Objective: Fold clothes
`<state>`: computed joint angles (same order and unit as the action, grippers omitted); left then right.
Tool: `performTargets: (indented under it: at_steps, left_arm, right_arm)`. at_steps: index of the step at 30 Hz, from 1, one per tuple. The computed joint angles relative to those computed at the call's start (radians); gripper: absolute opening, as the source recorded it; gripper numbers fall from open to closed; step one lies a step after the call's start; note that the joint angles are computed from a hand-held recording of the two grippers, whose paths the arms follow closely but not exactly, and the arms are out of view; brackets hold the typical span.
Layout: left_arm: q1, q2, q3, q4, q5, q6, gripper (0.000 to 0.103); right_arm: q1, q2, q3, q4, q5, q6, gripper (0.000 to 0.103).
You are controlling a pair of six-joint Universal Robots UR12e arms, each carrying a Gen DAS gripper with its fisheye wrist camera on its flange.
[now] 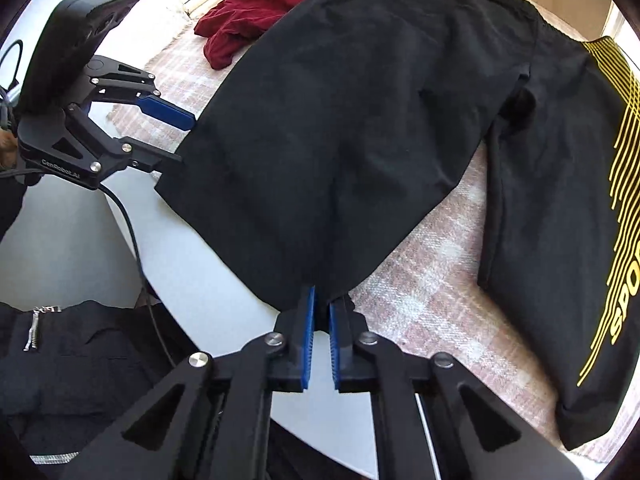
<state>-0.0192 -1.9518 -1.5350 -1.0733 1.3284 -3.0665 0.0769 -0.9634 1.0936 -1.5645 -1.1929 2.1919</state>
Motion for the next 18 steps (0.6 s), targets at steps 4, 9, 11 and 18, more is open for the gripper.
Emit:
performTargets:
  at_steps: [4,9,11,18]
  left_arm:
    - [0.002,0.01,-0.009,0.005,0.011,0.006,0.047]
    - [0.009,0.027,-0.025,0.028,0.019,-0.006,0.047]
    - [0.008,0.036,-0.03,0.042,0.03,-0.025,0.047]
    - [-0.019,0.042,-0.008,0.132,-0.022,-0.06,0.048]
  right_arm:
    - [-0.054,0.059,-0.136,0.321,0.286,0.118,0.006]
    - [-0.032,0.019,-0.071,-0.035,-0.039,0.274,0.045]
    - [-0.031,-0.026,0.016,-0.177,-0.116,0.253,0.045]
    - [-0.122,-0.077,0.107,-0.418,-0.114,0.291,0.046]
